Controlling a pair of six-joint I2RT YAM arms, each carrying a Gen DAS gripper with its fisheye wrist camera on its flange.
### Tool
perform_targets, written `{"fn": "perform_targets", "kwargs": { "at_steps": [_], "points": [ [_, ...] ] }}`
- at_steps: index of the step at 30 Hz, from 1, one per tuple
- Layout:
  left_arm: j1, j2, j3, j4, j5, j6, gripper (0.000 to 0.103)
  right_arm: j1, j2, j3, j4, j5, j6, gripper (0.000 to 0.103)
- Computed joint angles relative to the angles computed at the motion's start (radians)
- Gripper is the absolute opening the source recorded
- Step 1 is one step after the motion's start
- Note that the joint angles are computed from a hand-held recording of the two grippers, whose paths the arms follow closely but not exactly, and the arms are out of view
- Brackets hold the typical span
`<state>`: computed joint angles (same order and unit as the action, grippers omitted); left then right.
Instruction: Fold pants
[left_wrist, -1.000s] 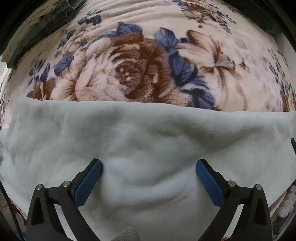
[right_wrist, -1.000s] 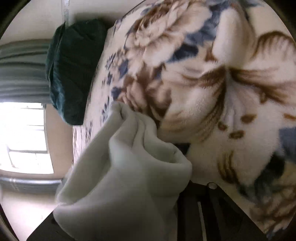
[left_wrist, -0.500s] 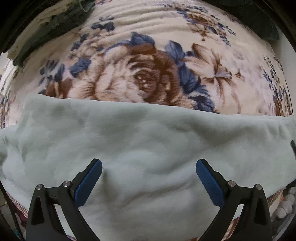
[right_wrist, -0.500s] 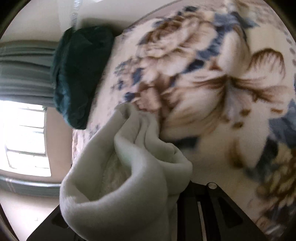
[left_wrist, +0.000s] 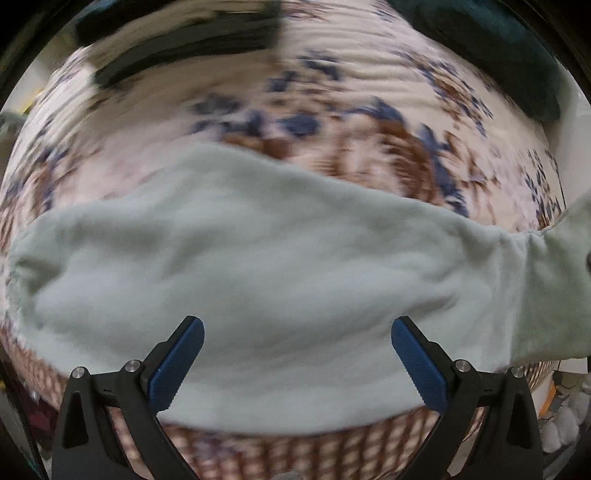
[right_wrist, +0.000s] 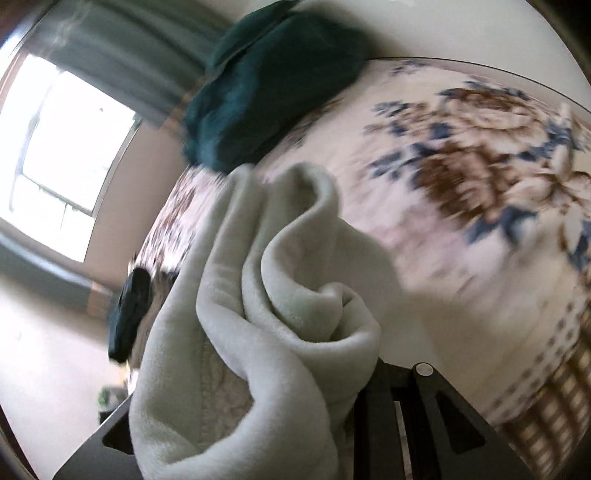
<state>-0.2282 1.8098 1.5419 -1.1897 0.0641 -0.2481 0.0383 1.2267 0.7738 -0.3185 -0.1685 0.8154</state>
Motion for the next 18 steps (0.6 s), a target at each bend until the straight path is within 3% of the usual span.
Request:
{"fn": "perform_targets", "kwargs": {
  "at_steps": [2, 6, 10, 13, 15, 17, 18],
  "points": [
    [0.095, -0.079, -0.064, -0.021, -0.015, 0.07, 0.103, 0.178, 0.036, 0.027, 0.005, 0.108, 0.061, 0.022],
    [0.314, -0.173, -0.127, -0.06, -0.053, 0.223, 0.103, 0.562, 0.307, 0.206, 0.01, 0.311, 0.159, 0.022],
    [0.511, -0.192, -0.134, -0.071, -0.095, 0.335, 0.103, 0.781, 0.638, 0.479, -0.076, 0.375, 0.181, 0.022],
    [0.599, -0.178, -0.125, -0.062, -0.102, 0.357, 0.103, 0.899, 0.871, 0.744, -0.238, 0.409, 0.136, 0.023],
    [0.627, -0.155, -0.101, -0.067, -0.085, 0.354, 0.103, 0.945, 1.021, 0.963, -0.429, 0.434, 0.083, 0.032],
    [0.63, -0.134, -0.07, -0.079, -0.058, 0.345, 0.103, 0.945, 1.037, 1.018, -0.471, 0.382, 0.059, 0.051],
    [0.625, -0.127, -0.056, -0.083, -0.044, 0.34, 0.103, 0.934, 1.009, 0.99, -0.445, 0.335, 0.055, 0.07]
  ]
}}
